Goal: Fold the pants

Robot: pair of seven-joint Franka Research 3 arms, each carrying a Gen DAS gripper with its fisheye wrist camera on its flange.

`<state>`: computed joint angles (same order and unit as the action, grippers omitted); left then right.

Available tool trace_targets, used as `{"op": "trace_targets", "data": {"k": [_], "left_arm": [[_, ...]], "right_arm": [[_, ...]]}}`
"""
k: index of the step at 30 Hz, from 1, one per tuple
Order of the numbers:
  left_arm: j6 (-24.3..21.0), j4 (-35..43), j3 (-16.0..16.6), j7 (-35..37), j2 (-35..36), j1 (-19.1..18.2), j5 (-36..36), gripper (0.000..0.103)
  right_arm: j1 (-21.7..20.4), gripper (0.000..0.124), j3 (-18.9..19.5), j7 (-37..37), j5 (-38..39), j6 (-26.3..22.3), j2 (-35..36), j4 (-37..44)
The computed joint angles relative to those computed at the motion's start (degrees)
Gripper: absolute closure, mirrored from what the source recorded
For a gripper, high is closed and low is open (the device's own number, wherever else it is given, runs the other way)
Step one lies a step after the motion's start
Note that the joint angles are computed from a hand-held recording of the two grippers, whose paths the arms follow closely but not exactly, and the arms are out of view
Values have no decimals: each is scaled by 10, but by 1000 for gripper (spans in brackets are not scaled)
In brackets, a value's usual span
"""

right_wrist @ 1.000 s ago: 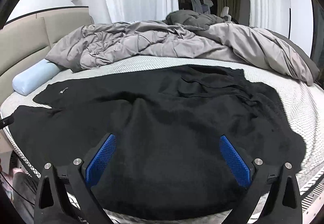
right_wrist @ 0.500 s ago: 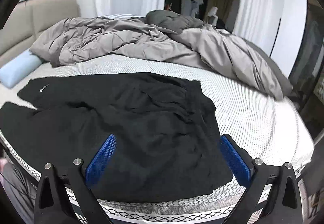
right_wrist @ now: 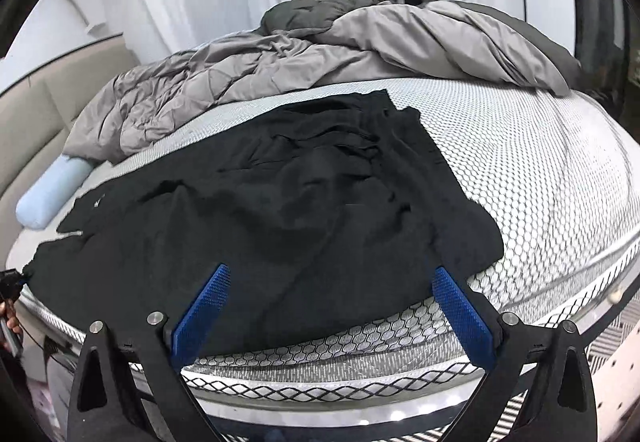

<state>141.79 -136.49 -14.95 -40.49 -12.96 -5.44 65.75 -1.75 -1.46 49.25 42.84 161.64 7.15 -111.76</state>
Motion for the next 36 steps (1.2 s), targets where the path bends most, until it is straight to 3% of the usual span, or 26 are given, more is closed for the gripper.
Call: {"op": "trace_targets", "data": {"k": [3,4,6,8,10,12,16,17,20,21,22,24,25,27,30,33,36], "left_arm": [[-18,16,10,64,27,13,-44,101],[7,13,29,78,35,9,-65,101],[32,7,29,51,37,17,-46,101],[20,10,22,43,36,16,-28,101],[22,11,23,43,38,15,-29,101],[27,6,23,45,33,12,-36,101],[21,15,21,58,40,9,-53,101],[6,4,17,59,23,-6,-69,101],[10,14,14,59,32,2,-68,101],[6,19,14,62,37,2,-70,101],[-7,26,13,66,42,1,-75,101],[-23,29,11,61,43,-4,-77,102],[-31,28,9,63,42,-8,-82,102],[-18,18,11,67,38,-12,-81,102],[-3,12,10,86,40,-17,-79,102],[43,-1,16,55,30,-10,-57,100],[77,-7,21,38,27,3,-44,97]], "right_arm": [[6,24,-3,15,-30,0,11,11],[9,24,-6,33,-51,-3,18,18],[6,24,-7,53,-64,-12,27,26],[-1,24,-6,62,-59,-7,28,22],[-18,24,1,49,-13,-8,25,16],[-40,26,5,28,51,-40,30,25],[-70,46,7,-4,150,-108,57,60],[-80,50,11,-25,183,-127,64,70],[-94,57,16,-50,242,-161,95,112],[-95,62,15,-36,244,-172,109,131],[-92,79,15,-15,239,-170,118,144],[-70,103,-1,63,175,-158,139,171],[-71,107,7,66,159,-143,133,167],[-66,107,10,45,140,-92,110,136],[-65,106,-1,84,97,-83,97,107],[-92,102,17,60,156,-111,98,105],[-102,86,26,4,221,-125,88,99]]}}
